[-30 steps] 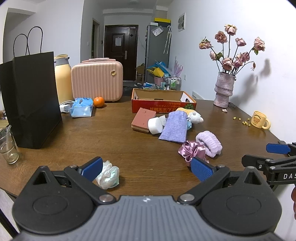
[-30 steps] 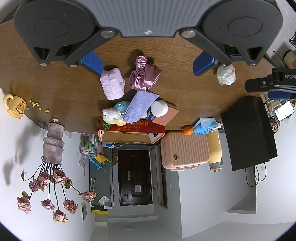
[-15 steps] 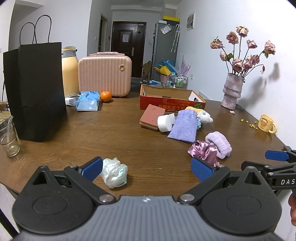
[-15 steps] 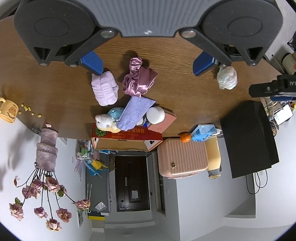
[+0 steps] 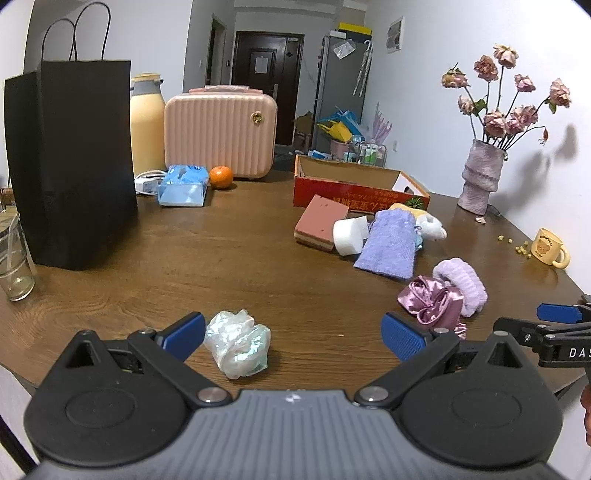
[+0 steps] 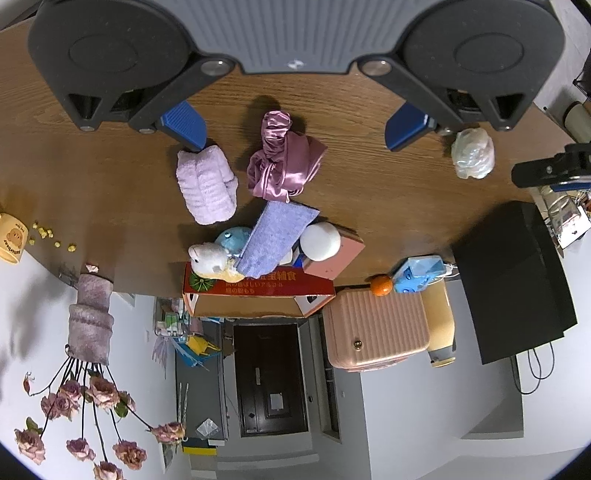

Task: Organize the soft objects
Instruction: 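Grasp the iridescent plastic bag with the left gripper while the right gripper grasps the pink scrunchie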

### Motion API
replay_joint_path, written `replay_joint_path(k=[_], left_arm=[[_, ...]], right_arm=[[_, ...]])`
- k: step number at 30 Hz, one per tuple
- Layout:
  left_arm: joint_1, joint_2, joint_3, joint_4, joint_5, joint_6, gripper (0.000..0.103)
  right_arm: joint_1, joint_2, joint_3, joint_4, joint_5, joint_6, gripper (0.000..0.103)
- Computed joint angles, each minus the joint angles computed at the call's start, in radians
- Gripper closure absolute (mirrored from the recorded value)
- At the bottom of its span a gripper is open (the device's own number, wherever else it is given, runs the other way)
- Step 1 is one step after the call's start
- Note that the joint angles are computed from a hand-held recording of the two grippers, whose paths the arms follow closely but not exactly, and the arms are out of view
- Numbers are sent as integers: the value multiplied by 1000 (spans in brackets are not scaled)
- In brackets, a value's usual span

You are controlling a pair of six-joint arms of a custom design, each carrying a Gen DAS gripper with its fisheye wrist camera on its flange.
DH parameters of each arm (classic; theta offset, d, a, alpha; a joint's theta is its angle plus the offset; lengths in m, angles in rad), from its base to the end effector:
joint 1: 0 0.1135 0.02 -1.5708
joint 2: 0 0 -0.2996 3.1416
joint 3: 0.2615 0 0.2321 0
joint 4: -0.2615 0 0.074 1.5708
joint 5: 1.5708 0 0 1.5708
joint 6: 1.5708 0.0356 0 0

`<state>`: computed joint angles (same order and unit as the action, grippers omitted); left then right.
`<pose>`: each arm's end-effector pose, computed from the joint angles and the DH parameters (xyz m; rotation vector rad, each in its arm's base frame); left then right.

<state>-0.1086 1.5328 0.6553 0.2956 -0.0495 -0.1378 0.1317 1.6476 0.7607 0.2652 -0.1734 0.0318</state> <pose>0.2881 -0.0296 0.2186 -0.0601 2.1524 -0.0898 0.3162 0.0481 0.2128 -0.2073 2.1860 0.2820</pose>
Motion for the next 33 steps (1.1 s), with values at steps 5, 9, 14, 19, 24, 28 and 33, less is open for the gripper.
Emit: replay_joint_path(k=[5, 9, 14, 19, 24, 28, 33], left_arm=[[25, 57, 18, 16, 14, 4, 0], [42, 112, 41, 24, 21, 3, 0], [65, 188, 66, 44, 31, 5, 0], [85, 283, 111, 52, 45, 12, 0], [95, 369, 165, 53, 46, 8, 0], [90, 418, 186, 92, 17, 9, 0], [95, 467, 224, 103, 3, -4, 16]], right_arm=[[2, 50, 29, 9, 7, 5, 0], [-1, 94, 55, 11, 8, 10, 0], [-2, 149, 88, 16, 13, 12, 0], [-1, 204, 128, 6, 17, 14, 0], [1, 261, 173, -6, 15, 15, 0], [2, 305, 215, -21, 11, 19, 0], [9, 348, 260, -31, 9, 11, 0]])
